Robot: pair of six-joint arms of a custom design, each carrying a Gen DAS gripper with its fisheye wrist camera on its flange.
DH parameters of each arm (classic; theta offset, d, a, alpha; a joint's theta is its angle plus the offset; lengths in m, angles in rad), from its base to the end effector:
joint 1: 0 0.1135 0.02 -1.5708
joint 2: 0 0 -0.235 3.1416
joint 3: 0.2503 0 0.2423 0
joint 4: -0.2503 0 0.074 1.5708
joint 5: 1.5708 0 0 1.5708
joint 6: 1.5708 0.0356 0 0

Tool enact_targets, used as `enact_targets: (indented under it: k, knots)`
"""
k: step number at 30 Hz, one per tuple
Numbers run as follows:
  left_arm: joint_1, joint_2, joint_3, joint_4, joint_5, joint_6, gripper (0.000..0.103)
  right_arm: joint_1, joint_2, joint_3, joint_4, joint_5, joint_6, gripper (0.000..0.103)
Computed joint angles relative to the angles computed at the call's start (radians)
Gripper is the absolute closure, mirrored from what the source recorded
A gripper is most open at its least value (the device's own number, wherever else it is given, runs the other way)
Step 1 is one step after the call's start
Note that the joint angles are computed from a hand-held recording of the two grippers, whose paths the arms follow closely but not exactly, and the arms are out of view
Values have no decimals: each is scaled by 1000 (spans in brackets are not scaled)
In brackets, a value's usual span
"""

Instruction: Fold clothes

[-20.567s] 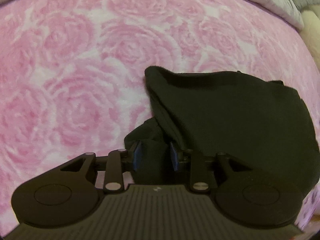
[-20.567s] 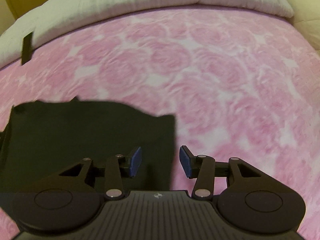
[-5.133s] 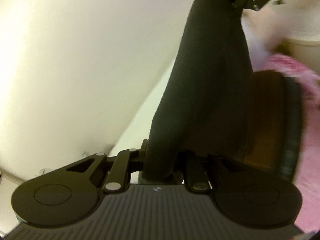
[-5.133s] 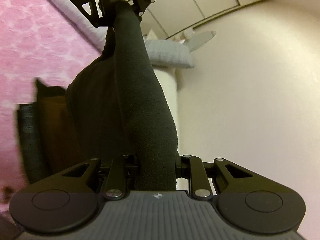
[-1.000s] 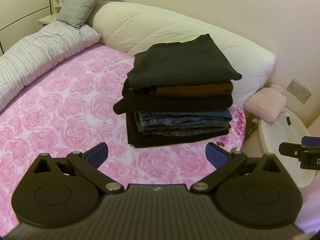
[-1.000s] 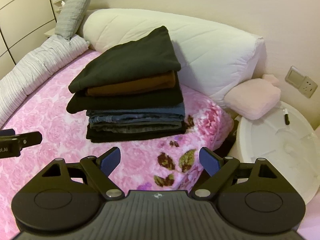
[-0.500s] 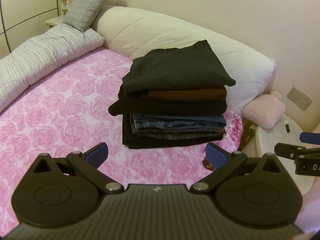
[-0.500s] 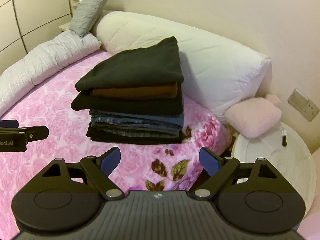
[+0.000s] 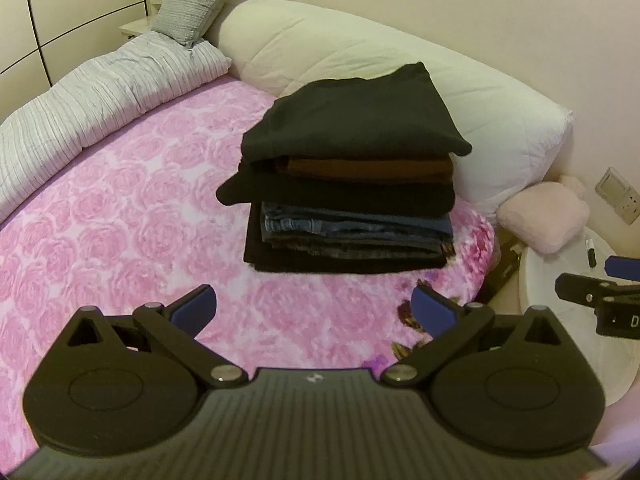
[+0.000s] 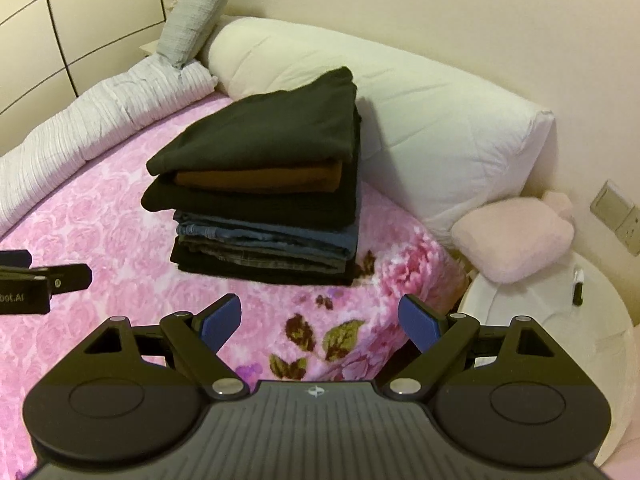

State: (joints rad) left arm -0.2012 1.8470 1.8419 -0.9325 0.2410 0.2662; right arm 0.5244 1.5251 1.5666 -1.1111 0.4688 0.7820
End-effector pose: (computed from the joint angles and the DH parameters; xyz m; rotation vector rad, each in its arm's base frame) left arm 0.3740 -0.0849 0.3109 0.6724 2.3981 -0.2747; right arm 0.2609 0.1323 0.3252 0.4664 2.4268 -0.0840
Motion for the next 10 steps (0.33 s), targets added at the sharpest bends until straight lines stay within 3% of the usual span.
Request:
enact_targets:
  k: [10]
  knots:
    - [-61, -86, -88, 39, -44, -38, 1, -33, -100, -100, 59, -32, -48, 15]
